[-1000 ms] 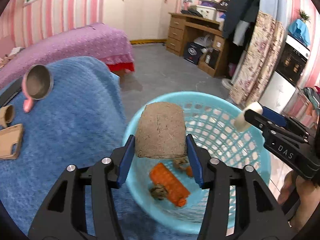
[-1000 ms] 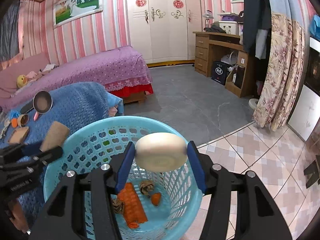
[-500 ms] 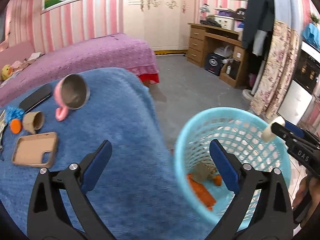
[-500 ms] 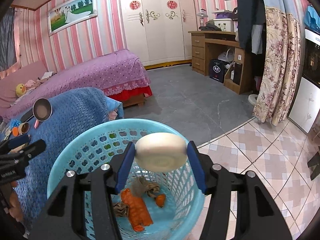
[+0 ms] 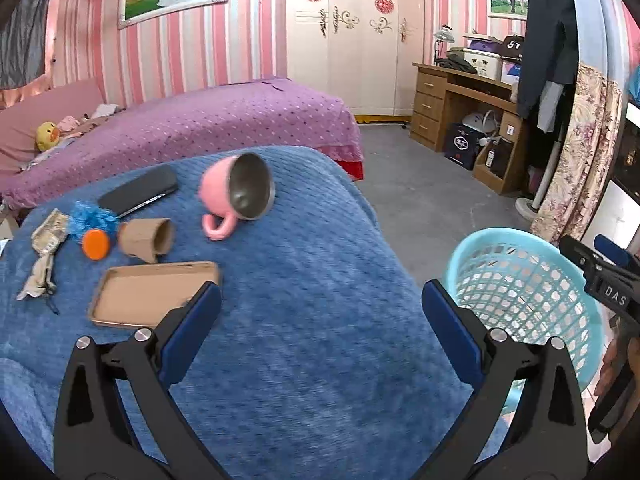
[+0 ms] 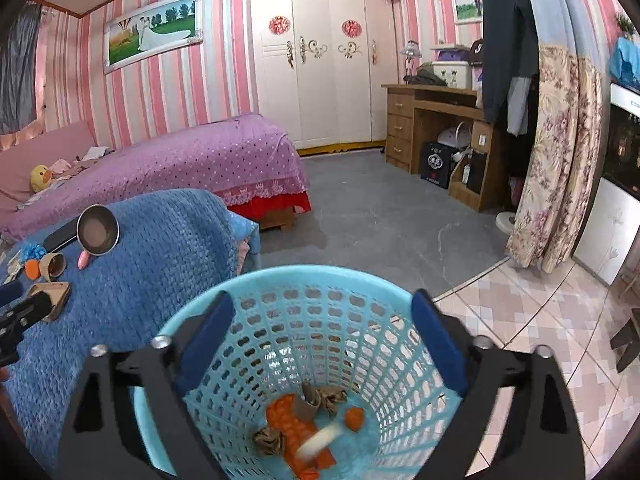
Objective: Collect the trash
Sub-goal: 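Open both tools to drop the cup and lid into the basket, then move both tools back over the bed toward the beige cloth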
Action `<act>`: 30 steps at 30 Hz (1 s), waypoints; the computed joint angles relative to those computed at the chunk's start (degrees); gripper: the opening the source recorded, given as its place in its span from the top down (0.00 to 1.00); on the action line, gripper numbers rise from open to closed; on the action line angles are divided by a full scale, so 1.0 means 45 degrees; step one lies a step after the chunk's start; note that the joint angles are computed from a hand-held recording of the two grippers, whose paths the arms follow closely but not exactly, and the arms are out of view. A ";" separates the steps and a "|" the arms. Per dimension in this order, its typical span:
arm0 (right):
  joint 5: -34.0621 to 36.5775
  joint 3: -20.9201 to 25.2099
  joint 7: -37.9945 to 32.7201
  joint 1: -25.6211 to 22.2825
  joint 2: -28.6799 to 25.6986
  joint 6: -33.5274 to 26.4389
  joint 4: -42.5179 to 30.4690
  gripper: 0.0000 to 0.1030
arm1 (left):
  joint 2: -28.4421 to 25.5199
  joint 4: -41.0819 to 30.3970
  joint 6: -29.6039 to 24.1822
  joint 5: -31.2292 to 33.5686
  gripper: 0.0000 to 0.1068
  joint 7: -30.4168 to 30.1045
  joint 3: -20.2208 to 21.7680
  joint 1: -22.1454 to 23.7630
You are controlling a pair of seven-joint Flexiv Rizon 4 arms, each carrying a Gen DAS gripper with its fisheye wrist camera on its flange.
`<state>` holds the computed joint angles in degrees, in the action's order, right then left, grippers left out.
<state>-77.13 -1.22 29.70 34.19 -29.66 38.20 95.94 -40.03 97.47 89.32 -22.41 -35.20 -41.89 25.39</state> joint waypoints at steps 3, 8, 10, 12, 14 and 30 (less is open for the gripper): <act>0.0134 -0.0045 -0.0118 0.0209 -0.0298 -0.0212 -0.0566 0.07 | 0.0004 -0.0029 0.0033 0.0004 0.09 0.0110 -0.0143 0.0352; 0.0393 -0.0279 -0.0673 0.0543 -0.0876 -0.0266 -0.1588 0.06 | -0.0113 -0.0542 -0.0367 -0.0303 0.09 0.0185 -0.0003 0.0637; 0.0567 -0.0381 -0.1004 0.0672 -0.1227 -0.0120 -0.2100 0.06 | -0.0200 -0.0855 -0.0466 -0.0494 0.09 0.0293 0.0231 0.0590; 0.0841 -0.0511 -0.1526 0.0832 -0.1639 -0.0039 -0.2707 0.06 | -0.0275 -0.1063 -0.0496 -0.0674 0.09 0.0427 0.0407 0.0546; 0.1072 -0.0671 -0.1878 0.0995 -0.1909 0.0051 -0.3081 0.06 | -0.0459 -0.1409 -0.0575 -0.0819 0.09 0.0646 0.0631 0.0516; 0.4511 -0.1917 -0.6041 0.2036 -0.5668 0.1151 -0.8946 0.06 | -0.1773 -0.5417 -0.3530 -0.2652 0.09 -0.0155 0.5151 -0.1387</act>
<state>-56.83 -9.85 2.52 43.35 -55.16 43.39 55.69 -48.01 73.10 73.44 -34.35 -35.90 -18.71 19.15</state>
